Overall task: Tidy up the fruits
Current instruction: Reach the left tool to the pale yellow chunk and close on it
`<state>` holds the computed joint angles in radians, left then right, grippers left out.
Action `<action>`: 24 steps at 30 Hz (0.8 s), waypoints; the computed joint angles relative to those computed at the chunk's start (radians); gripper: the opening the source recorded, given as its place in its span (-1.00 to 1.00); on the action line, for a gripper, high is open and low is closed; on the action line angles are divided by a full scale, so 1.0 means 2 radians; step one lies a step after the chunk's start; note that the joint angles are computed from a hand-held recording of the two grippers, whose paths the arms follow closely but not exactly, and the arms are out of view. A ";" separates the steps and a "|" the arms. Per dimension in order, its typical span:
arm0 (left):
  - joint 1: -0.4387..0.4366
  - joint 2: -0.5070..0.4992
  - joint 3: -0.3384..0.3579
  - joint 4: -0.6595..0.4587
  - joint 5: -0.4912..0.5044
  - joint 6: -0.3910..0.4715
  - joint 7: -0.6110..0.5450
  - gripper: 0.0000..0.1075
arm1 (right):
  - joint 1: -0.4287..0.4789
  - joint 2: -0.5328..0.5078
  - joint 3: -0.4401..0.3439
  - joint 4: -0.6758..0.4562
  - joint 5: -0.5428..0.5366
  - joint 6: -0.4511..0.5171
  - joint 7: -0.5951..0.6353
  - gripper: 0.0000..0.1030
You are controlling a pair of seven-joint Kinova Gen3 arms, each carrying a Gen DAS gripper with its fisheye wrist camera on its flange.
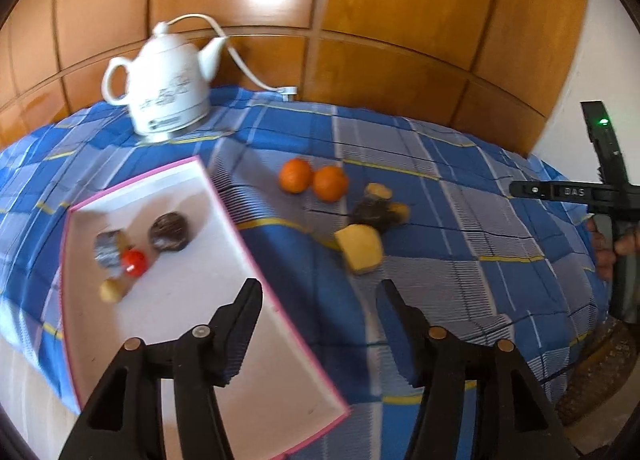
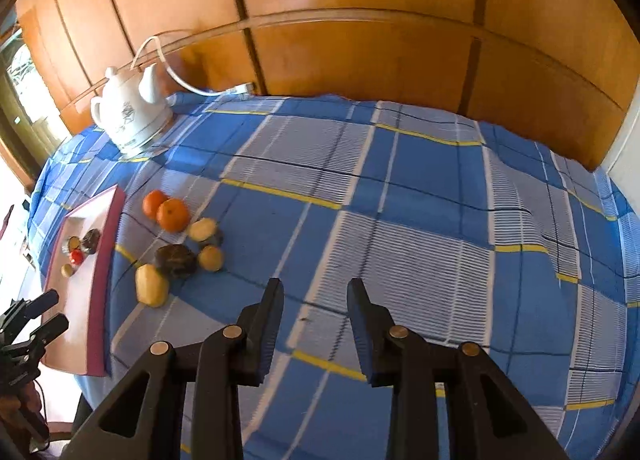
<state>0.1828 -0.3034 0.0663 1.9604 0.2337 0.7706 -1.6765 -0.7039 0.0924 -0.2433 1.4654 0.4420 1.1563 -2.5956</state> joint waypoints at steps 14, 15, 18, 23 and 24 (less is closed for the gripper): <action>0.020 0.111 0.038 -0.062 -0.021 -0.004 0.027 0.12 | 0.056 -0.028 0.004 0.061 -0.060 -0.076 -0.011 -0.36; 0.022 0.117 0.039 -0.065 -0.025 -0.004 0.031 0.12 | 0.056 -0.029 0.003 0.061 -0.058 -0.077 -0.010 -0.36; 0.027 0.139 0.045 -0.077 -0.047 -0.004 0.052 0.12 | 0.057 -0.029 0.002 0.061 -0.063 -0.085 -0.006 -0.36; 0.036 0.172 0.046 -0.095 -0.064 -0.001 0.071 0.12 | 0.057 -0.026 0.001 0.060 -0.071 -0.090 0.004 -0.36; 0.038 0.178 0.046 -0.097 -0.069 0.000 0.076 0.11 | 0.058 -0.026 0.001 0.059 -0.073 -0.091 0.005 -0.36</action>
<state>0.2581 0.0521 0.1575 1.7657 0.0955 0.7710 -1.5243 -0.5888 0.0401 -0.2404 1.5843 0.2965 0.9743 -2.5847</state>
